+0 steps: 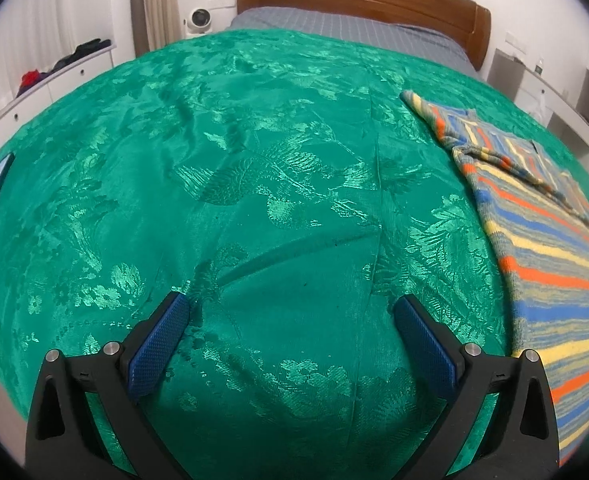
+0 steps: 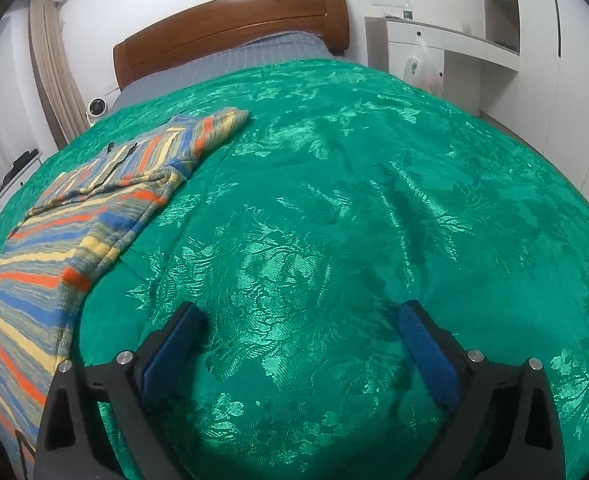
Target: Fold small clothes
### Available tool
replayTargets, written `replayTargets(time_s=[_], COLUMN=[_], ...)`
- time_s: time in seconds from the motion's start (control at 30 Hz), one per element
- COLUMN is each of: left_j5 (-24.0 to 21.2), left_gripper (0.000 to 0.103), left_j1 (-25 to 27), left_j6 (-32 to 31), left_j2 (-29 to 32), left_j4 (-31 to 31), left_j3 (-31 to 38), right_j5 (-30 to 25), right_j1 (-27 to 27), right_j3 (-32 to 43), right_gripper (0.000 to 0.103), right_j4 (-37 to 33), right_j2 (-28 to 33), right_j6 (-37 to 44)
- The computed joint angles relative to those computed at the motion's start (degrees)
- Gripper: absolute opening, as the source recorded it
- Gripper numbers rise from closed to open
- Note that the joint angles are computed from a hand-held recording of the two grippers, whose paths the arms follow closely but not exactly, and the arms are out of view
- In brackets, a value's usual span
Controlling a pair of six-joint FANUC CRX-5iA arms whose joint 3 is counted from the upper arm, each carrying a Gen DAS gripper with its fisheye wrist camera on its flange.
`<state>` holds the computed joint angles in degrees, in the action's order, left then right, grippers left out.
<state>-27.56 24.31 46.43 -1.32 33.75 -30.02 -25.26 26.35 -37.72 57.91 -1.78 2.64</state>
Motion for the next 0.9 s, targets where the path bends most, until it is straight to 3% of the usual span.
replayTargets(time_s=[0.37,0.9], left_j5=[0.7,1.1], left_gripper=[0.103,0.103], left_j1=[-0.8,-1.1], left_j6=[3.6,5.2], left_j2=[0.3,0.4], left_j4=[-5.8,-8.1], left_j3=[1.4,1.9], right_j5=[0.8,0.8], right_j1=[-0.5,-0.5], right_j3=[-0.7,-0.8], right_gripper=[0.100,0.101], right_j4=[2.8,3.1], right_j2=[0.1,0.0], right_j6=[-2.1,-2.4])
